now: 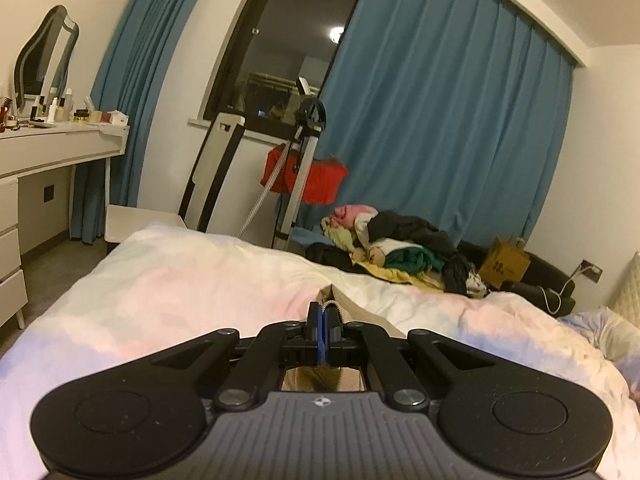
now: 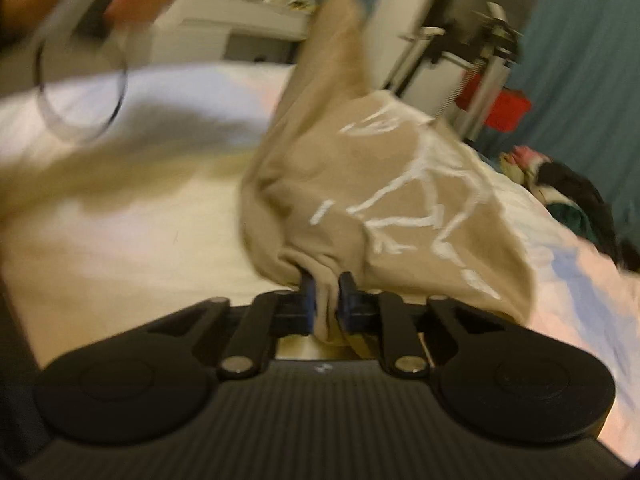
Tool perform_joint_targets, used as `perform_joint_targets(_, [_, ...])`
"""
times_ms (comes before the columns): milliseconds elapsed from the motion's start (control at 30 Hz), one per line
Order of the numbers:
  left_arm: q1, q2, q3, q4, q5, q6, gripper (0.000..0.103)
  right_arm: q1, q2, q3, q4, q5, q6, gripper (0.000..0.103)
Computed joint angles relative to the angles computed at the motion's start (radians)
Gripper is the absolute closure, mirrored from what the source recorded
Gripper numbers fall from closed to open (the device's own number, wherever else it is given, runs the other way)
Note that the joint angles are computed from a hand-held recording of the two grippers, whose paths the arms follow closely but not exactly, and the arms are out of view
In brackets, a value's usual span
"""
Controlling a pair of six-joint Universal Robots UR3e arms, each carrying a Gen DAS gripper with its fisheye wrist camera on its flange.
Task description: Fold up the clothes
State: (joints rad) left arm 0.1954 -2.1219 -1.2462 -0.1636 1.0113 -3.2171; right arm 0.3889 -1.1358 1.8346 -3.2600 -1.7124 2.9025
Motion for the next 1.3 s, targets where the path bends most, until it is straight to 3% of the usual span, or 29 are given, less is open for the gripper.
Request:
perform_joint_targets(300, [-0.061,-0.019,-0.007,-0.059,-0.038,0.081,0.102,-0.274,-0.235,0.168,-0.043,0.070,0.408,0.091])
perform_joint_targets(433, [-0.112,-0.059,0.017,-0.111,-0.063,0.118,0.102,-0.400,-0.274,0.179,0.123,0.085,0.604,0.089])
perform_joint_targets(533, [-0.161,-0.107,0.062,-0.140,-0.052,0.148,0.102,-0.458,-0.274,0.146,0.315,0.103,0.699,0.067])
perform_joint_targets(600, [-0.174,-0.139,0.105,-0.146,-0.066,0.130,0.102,-0.443,-0.288,0.145,0.357,0.068,0.682,0.053])
perform_joint_targets(633, [-0.175,-0.147,0.114,-0.140,-0.077,0.115,0.102,-0.426,-0.308,0.156,0.359,0.035,0.660,0.039])
perform_joint_targets(700, [-0.173,-0.153,0.115,-0.117,-0.102,0.090,0.102,-0.370,-0.349,0.176,0.317,-0.067,0.629,0.028])
perform_joint_targets(800, [-0.160,-0.145,0.095,-0.064,-0.140,0.063,0.102,-0.318,-0.386,0.259,0.100,-0.122,0.555,0.023])
perform_joint_targets(933, [-0.138,-0.118,0.035,0.017,-0.198,0.036,0.102,-0.238,-0.260,0.229,-0.163,-0.058,0.445,0.018])
perform_joint_targets(967, [-0.134,-0.109,0.013,0.044,-0.208,0.033,0.102,-0.215,-0.211,0.184,-0.173,-0.027,0.428,0.018])
perform_joint_targets(1133, [-0.127,-0.061,-0.074,0.098,-0.222,0.061,0.102,-0.124,0.013,-0.089,-0.097,-0.070,0.390,0.018])
perform_joint_targets(1233, [-0.123,-0.035,-0.119,0.107,-0.225,0.077,0.102,-0.151,0.052,-0.143,-0.033,0.017,0.423,0.019])
perform_joint_targets(1300, [-0.126,-0.031,-0.136,0.128,-0.211,0.080,0.102,-0.128,0.097,-0.197,-0.002,-0.049,0.402,0.019])
